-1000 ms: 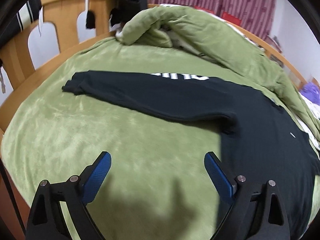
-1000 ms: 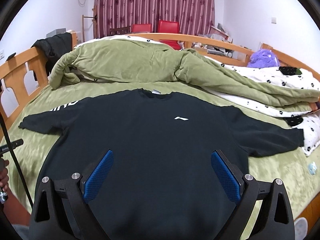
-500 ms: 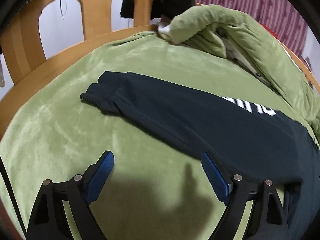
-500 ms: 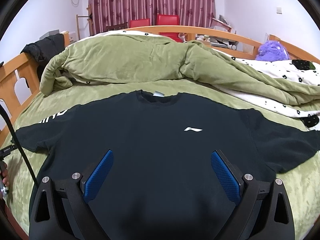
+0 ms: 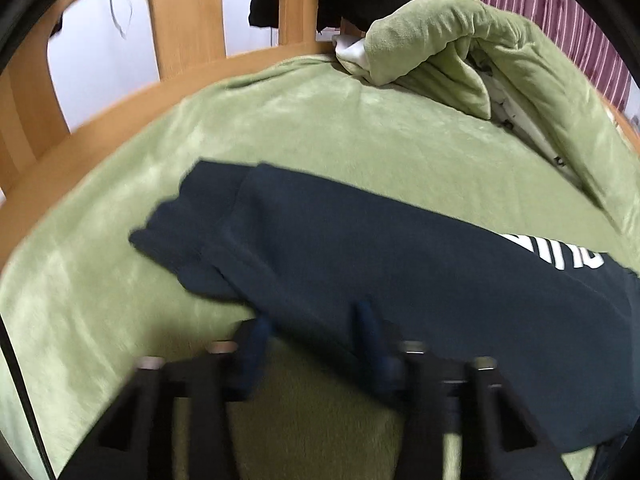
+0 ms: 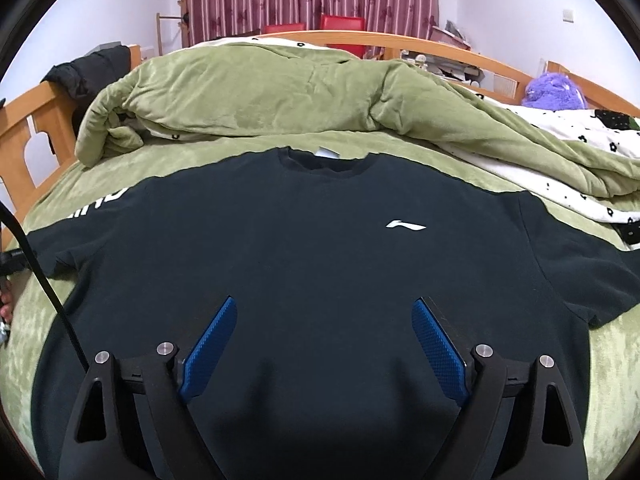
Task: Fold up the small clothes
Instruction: 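Move the left tool to a sleeve cuff and close on it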
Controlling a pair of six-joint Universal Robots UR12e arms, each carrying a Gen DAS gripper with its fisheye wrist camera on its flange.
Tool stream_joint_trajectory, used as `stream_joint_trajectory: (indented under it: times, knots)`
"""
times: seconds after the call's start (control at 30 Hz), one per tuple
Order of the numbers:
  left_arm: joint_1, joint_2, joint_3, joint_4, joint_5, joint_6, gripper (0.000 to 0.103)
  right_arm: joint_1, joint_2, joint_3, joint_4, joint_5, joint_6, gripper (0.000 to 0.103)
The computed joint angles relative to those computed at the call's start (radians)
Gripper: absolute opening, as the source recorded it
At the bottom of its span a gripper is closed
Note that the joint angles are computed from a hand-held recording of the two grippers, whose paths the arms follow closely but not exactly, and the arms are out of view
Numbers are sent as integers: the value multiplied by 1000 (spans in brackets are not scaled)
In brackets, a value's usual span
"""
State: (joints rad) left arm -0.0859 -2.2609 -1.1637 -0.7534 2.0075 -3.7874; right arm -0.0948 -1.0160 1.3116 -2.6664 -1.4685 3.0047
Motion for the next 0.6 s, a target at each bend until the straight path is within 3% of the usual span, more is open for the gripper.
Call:
stream_joint_trajectory:
  times: [0.1,0.27,0.37,0.6]
  knots:
    - [-15,-17,56,-45,55,65,8,-11,-4,6,-5,8,18,88]
    - [-48,-22,116,-26,68,119,7,-25,-16,4,12,15,47,88]
    - [-81,-47,191,-46,102,153,7,-42,-34,18,-4,65,59,88]
    - [-157,-138,415,-77,42,214,7,-87,-68,46,-68,127,105,88]
